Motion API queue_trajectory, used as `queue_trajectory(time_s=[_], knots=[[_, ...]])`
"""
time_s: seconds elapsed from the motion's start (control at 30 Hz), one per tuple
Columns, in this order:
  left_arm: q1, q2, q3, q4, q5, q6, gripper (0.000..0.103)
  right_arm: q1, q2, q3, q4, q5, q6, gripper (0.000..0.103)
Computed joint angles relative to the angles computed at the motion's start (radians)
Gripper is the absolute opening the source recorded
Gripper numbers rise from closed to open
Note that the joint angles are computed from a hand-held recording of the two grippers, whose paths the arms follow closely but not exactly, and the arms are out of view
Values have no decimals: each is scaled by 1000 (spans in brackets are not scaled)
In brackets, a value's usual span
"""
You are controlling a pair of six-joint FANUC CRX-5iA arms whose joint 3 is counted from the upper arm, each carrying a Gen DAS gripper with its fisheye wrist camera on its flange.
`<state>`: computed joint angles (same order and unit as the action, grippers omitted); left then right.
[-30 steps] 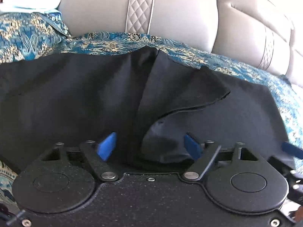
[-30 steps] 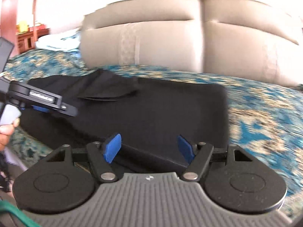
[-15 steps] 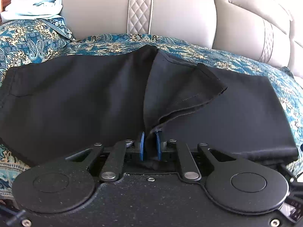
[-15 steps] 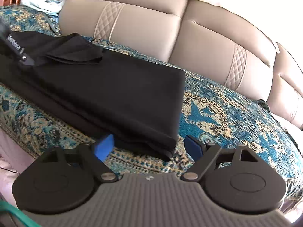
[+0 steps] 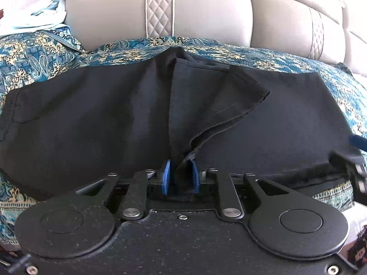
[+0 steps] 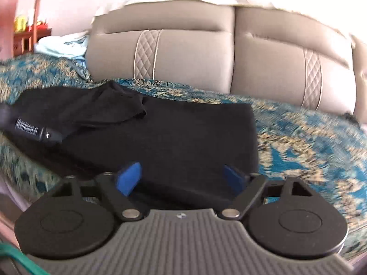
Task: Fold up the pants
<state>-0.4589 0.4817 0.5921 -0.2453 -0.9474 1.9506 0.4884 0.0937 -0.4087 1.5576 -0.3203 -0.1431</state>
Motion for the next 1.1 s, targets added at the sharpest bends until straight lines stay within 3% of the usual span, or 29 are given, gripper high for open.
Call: queue_trajectory(time_s=[0.07, 0.2, 0.37, 0.53, 0.6, 0.73, 0.83, 0.97, 1.03, 1.1], knots=[[-2, 9, 18, -4, -16, -20, 20, 26, 38, 57, -140, -4, 80, 76], [-17, 20, 70, -46, -60, -30, 24, 75, 108, 148, -301, -48, 213, 72], [-32, -21, 58, -95, 17, -74, 24, 94, 133, 157, -262, -40, 240, 75], [5, 16, 65, 130, 98, -271, 24, 76, 126, 122, -118, -18, 161, 79], [11, 68, 112, 205, 86, -327, 24, 59, 107, 102, -91, 22, 117, 80], [32, 183, 225, 376, 25, -425, 20, -16, 48, 36, 122, 91, -116, 83], [33, 240, 278, 457, -14, -494, 20, 12, 27, 14, 19, 14, -43, 83], [1, 325, 420, 355, -64, -473, 20, 29, 31, 16, -91, -22, 21, 83], [-4, 331, 429, 315, -32, -445, 20, 26, 33, 14, -70, -25, 22, 83], [-10, 360, 496, 245, -52, -395, 20, 33, 39, 20, -78, -37, 45, 83]])
